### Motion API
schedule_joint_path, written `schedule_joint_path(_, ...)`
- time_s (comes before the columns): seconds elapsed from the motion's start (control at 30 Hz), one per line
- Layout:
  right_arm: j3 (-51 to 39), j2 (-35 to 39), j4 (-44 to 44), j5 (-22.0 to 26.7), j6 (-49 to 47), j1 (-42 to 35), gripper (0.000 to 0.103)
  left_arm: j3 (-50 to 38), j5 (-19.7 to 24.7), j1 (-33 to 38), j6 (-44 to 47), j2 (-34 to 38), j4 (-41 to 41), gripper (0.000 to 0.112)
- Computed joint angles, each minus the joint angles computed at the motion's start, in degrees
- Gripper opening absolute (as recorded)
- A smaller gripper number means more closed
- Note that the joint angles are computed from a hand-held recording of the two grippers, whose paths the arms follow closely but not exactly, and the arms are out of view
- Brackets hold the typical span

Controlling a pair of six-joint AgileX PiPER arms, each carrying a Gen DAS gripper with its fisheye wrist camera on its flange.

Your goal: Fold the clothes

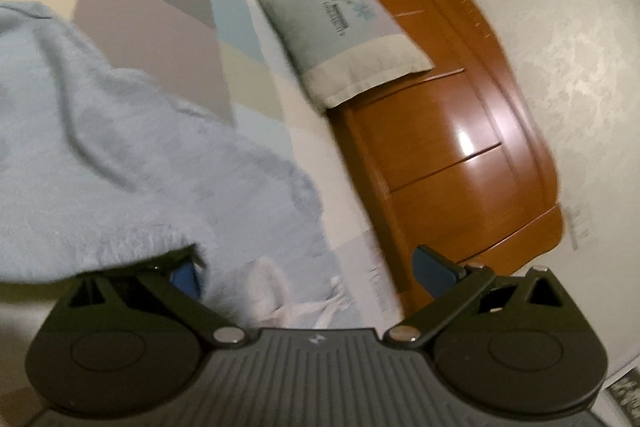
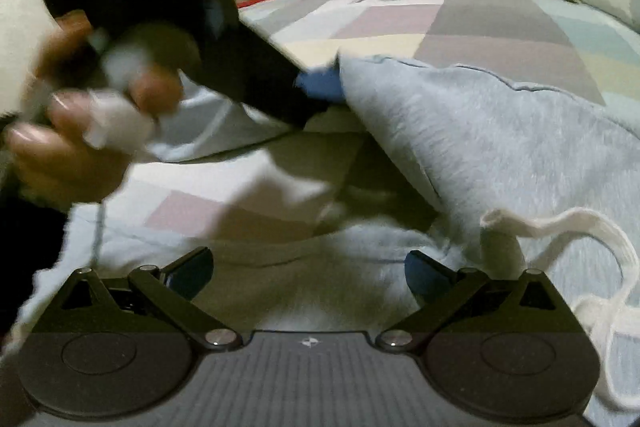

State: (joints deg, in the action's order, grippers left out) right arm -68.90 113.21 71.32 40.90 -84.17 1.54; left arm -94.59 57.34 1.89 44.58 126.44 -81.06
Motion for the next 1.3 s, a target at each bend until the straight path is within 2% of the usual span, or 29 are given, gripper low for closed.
schedule_joint_path(0.17, 3.6, -2.0, -1.7, -3.7, 0.5, 1.7, 0.103, 9.8, -3.7, 1.8, 0.9, -6.5, 5.8, 0.101)
schedule_joint_path(0.2, 4.3, -2.7, -2.2, -3.4, -0.1, 2.0, 0.103, 12.0, -4.9, 2.0, 0.9, -8.3, 7.0, 0.101)
schedule_joint_path(0.23, 4.0, -3.5, -4.9, -0.8, 1.4, 1.4, 0.103, 14.4, -5.9, 2.1, 1.5, -10.1, 8.0, 0.101)
schedule_joint_path(0.3, 6.0, -6.3, -4.8, 4.1, 0.2, -2.0, 0.103, 19.1, -8.3, 1.9, 2.7, -14.2, 9.8, 0.101)
schedule_joint_path(0.4, 10.0, -11.4, -5.6, 5.0, -0.4, -9.8, 0.103, 24.9, -14.1, -0.9, 4.0, -20.4, 13.2, 0.101)
schedule_joint_path(0.53, 10.0, -13.8, -8.1, 5.0, 2.1, -21.8, 0.103, 28.8, -18.0, -6.5, 7.0, -24.4, 14.5, 0.102)
schedule_joint_path(0.7, 2.1, -8.6, -6.3, 8.0, 5.0, -33.4, 0.103, 30.0, -22.3, -13.1, 10.6, -23.0, 12.1, 0.102)
schedule_joint_path(0.73, -0.5, -7.1, -6.8, 8.3, 6.7, -34.0, 0.102, 29.6, -23.2, -13.7, 9.1, -21.8, 12.4, 0.102)
schedule_joint_path(0.77, -3.5, -5.0, -7.5, 8.4, 8.1, -34.8, 0.095, 29.6, -24.4, -14.1, 7.6, -20.9, 12.9, 0.102)
schedule_joint_path(0.8, -6.6, -2.6, -9.2, 7.2, 10.4, -34.3, 0.090, 29.9, -25.6, -14.3, 6.0, -20.4, 13.5, 0.102)
schedule_joint_path(0.87, -13.2, 2.3, -13.4, 5.1, 15.7, -33.3, 0.069, 31.5, -27.5, -14.3, 7.2, -20.1, 11.0, 0.102)
schedule_joint_path(0.93, -19.9, 7.5, -17.6, 5.2, 20.9, -32.1, 0.068, 33.3, -27.9, -14.0, 7.9, -21.3, 9.0, 0.102)
schedule_joint_path(0.97, -21.5, 8.9, -18.4, 4.3, 21.6, -31.4, 0.068, 33.8, -28.0, -13.9, 7.5, -21.7, 8.8, 0.102)
schedule_joint_path(1.03, -24.0, 10.9, -19.7, 5.4, 21.4, -29.7, 0.068, 34.1, -28.2, -13.8, 7.8, -21.8, 8.2, 0.102)
schedule_joint_path(1.07, -24.5, 11.4, -20.4, 5.5, 21.3, -28.5, 0.075, 34.1, -28.4, -13.9, 7.6, -21.8, 8.3, 0.102)
schedule_joint_path(1.13, -22.9, 10.7, -25.0, 0.6, 20.9, -25.5, 0.075, 34.0, -29.1, -14.3, 6.8, -21.8, 9.1, 0.102)
schedule_joint_path(1.2, -19.7, 9.2, -28.0, -6.5, 16.7, -23.1, 0.072, 33.6, -30.4, -15.0, 5.0, -22.0, 10.9, 0.102)
schedule_joint_path(1.23, -20.4, 9.8, -27.5, -7.5, 17.3, -23.5, 0.074, 33.4, -31.1, -15.4, 4.0, -22.1, 11.8, 0.102)
schedule_joint_path(1.3, -24.2, 11.9, -28.3, -6.0, 20.4, -24.6, 0.074, 33.3, -32.5, -16.1, 0.1, -22.7, 15.7, 0.102)
